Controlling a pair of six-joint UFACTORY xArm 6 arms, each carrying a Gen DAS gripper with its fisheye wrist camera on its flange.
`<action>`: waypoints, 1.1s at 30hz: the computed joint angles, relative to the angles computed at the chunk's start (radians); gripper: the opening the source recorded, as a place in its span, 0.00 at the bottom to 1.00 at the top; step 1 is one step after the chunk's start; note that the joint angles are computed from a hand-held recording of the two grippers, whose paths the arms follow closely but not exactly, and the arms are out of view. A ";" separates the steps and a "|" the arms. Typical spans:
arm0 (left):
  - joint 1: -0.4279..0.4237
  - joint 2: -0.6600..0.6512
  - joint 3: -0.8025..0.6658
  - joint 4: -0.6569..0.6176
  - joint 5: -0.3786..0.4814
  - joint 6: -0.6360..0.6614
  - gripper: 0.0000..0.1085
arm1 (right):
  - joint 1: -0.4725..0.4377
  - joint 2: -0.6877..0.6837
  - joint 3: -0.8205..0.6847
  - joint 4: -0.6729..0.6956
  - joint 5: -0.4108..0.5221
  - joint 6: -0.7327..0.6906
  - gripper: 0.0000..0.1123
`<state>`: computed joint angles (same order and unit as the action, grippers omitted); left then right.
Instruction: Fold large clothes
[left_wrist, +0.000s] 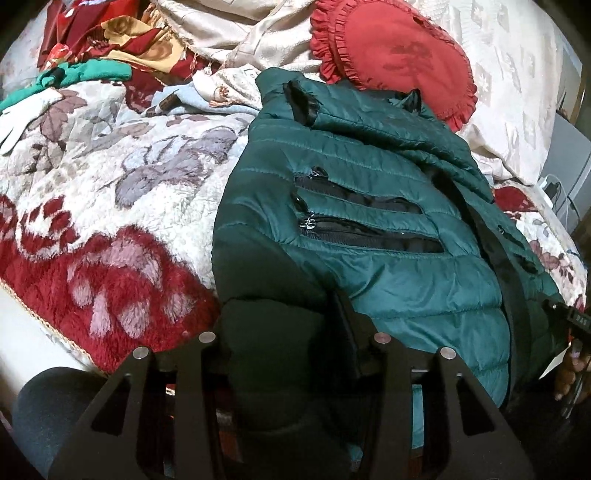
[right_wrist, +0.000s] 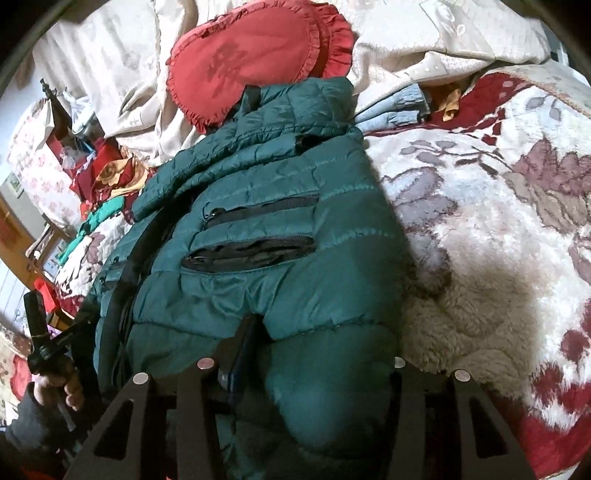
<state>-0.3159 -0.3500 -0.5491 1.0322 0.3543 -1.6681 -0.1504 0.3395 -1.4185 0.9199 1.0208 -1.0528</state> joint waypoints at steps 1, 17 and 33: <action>0.005 -0.001 0.003 -0.006 -0.008 0.004 0.39 | 0.002 -0.002 0.001 -0.008 -0.003 0.003 0.40; 0.034 -0.067 0.058 -0.109 -0.100 0.121 0.15 | -0.009 -0.065 0.039 0.050 -0.012 -0.095 0.19; -0.072 -0.468 0.248 -0.320 -0.014 0.233 0.14 | -0.130 -0.252 0.159 0.145 0.150 -0.155 0.15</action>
<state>-0.3880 -0.8184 -0.3011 0.7120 0.3408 -1.4355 -0.2808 0.0872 -1.2592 1.0654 1.1706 -1.2080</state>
